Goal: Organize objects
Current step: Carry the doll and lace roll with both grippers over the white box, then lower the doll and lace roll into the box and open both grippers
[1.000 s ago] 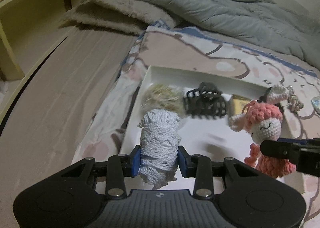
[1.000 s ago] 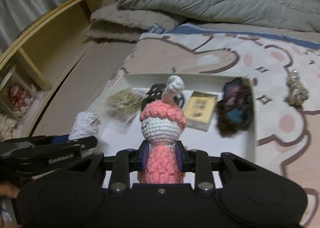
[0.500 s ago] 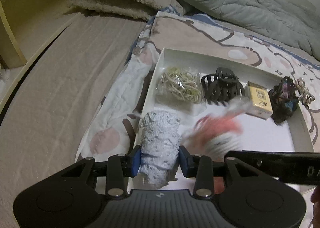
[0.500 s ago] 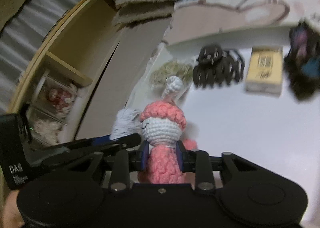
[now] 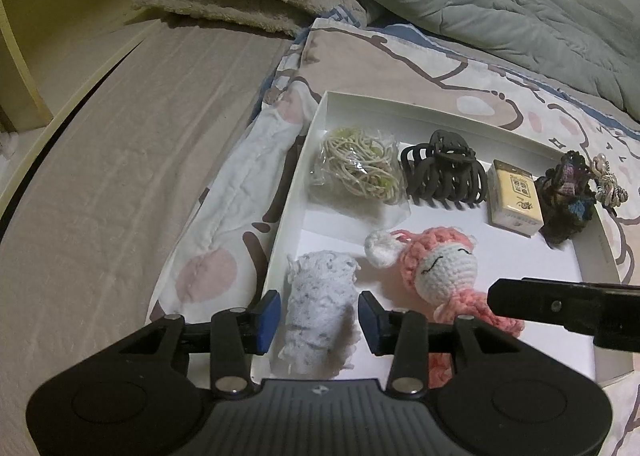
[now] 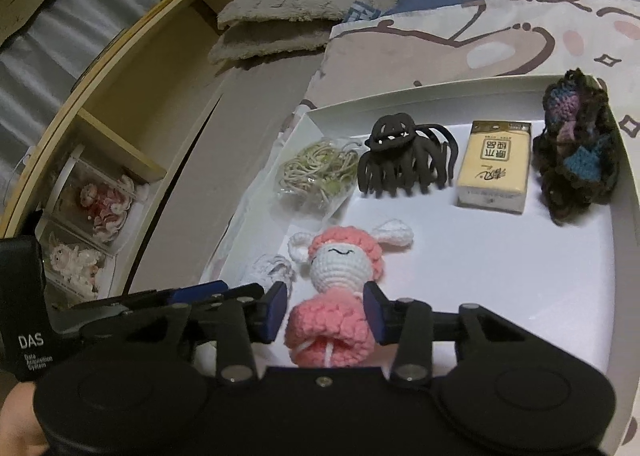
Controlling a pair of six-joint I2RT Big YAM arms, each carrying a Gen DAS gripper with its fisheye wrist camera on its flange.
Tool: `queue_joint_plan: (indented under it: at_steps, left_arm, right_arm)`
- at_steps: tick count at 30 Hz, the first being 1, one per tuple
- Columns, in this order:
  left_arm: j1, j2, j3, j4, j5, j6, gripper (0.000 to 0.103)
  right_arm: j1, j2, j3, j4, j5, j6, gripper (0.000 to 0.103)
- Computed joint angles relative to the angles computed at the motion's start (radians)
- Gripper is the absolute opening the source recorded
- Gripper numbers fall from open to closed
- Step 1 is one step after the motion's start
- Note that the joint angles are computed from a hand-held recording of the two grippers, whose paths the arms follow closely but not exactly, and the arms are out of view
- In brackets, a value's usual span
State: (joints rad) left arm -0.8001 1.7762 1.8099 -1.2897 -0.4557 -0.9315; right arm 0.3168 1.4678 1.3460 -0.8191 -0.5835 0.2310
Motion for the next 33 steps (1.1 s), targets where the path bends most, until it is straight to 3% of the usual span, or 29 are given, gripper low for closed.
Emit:
queue_joint_plan:
  at_steps: [7,11,17,24,33]
  left_arm:
    - [-0.004,-0.005,0.001,0.006,-0.001,0.006,0.044]
    - [-0.006,0.000,0.009,0.005,0.000,0.009,0.044]
    - [-0.006,0.005,0.017,0.002,0.000,0.010,0.044]
    - [-0.001,-0.006,0.000,0.010,0.007,0.004,0.044]
    - [-0.009,-0.012,0.003,0.009,0.000,-0.009,0.044]
  right_arm:
    - [0.013,-0.005,0.005,-0.050,0.081,-0.036,0.036]
    - [0.016,-0.009,0.003,-0.065,0.080,-0.055,0.033]
    - [0.033,0.008,-0.014,-0.040,0.021,0.033,0.034]
    - [0.065,0.012,-0.008,-0.062,0.013,0.003,0.029]
    - [0.021,-0.014,0.000,-0.066,0.032,-0.032,0.029]
